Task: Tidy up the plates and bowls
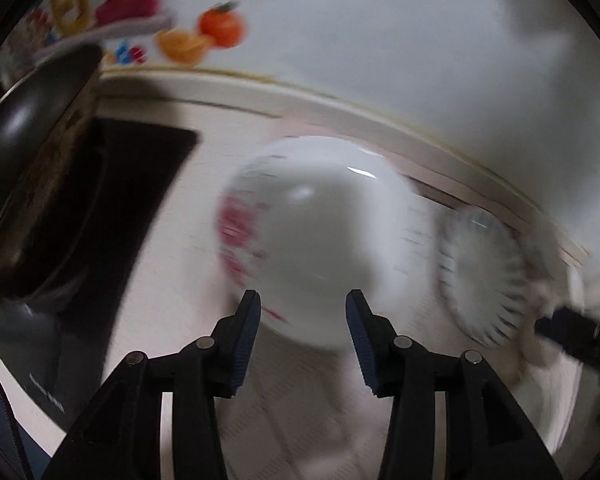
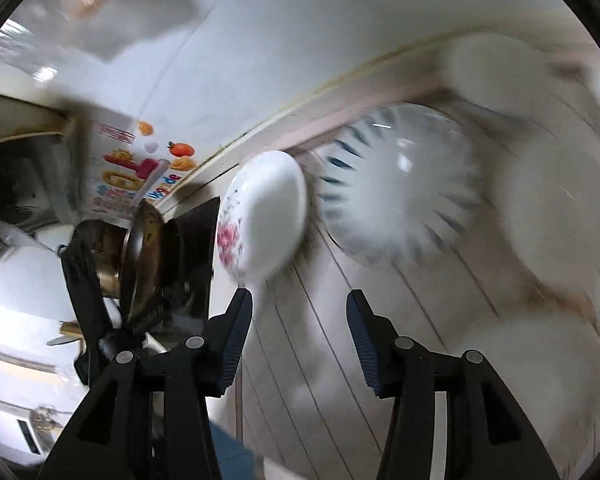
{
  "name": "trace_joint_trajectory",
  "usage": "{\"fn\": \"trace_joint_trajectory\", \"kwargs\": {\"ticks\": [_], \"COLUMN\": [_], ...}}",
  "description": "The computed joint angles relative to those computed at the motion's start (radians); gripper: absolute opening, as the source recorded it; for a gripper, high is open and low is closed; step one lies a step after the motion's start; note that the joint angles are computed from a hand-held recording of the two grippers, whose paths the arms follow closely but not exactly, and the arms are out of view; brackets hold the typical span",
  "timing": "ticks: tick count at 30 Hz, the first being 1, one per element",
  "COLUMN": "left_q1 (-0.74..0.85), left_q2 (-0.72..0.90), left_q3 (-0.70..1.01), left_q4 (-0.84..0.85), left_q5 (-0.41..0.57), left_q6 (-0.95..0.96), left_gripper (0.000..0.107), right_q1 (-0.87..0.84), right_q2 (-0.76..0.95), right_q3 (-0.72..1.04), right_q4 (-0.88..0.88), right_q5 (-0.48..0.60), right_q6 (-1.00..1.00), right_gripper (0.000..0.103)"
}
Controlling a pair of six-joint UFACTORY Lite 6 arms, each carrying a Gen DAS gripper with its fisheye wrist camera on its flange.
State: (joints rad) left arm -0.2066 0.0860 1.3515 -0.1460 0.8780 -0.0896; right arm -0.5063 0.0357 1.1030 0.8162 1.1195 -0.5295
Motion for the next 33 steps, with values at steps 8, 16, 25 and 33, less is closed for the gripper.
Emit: {"fn": "trace_joint_trajectory", "kwargs": {"ticks": [8,16,25,33], "left_q1": [0.13,0.166,0.12,-0.006], "left_q2": [0.261,0.342,0.273,0.155], "left_q3": [0.116,0.136,0.103,0.102], "left_q4": [-0.012,-0.134,-0.06,-0.016], "left_q5": [-0.045,-0.087,-0.1,-0.082], "left_q6": [0.038,0.138,0.057,0.018], "left_gripper": [0.042,0.017,0.016,0.01], "right_q1": [0.329,0.362,0.31,0.315], "right_q2": [0.774,1.13,1.042,0.842], "right_q3": [0.815,1.244,1.063,0.817], "right_q4": [-0.16,-0.256,-0.168,-0.123], "right_q5": [-0.105,-0.024,-0.054,-0.081], "right_q6": [0.281,0.41,0.327,0.233], "right_gripper": [0.052,0.02,0.017,0.01]}}
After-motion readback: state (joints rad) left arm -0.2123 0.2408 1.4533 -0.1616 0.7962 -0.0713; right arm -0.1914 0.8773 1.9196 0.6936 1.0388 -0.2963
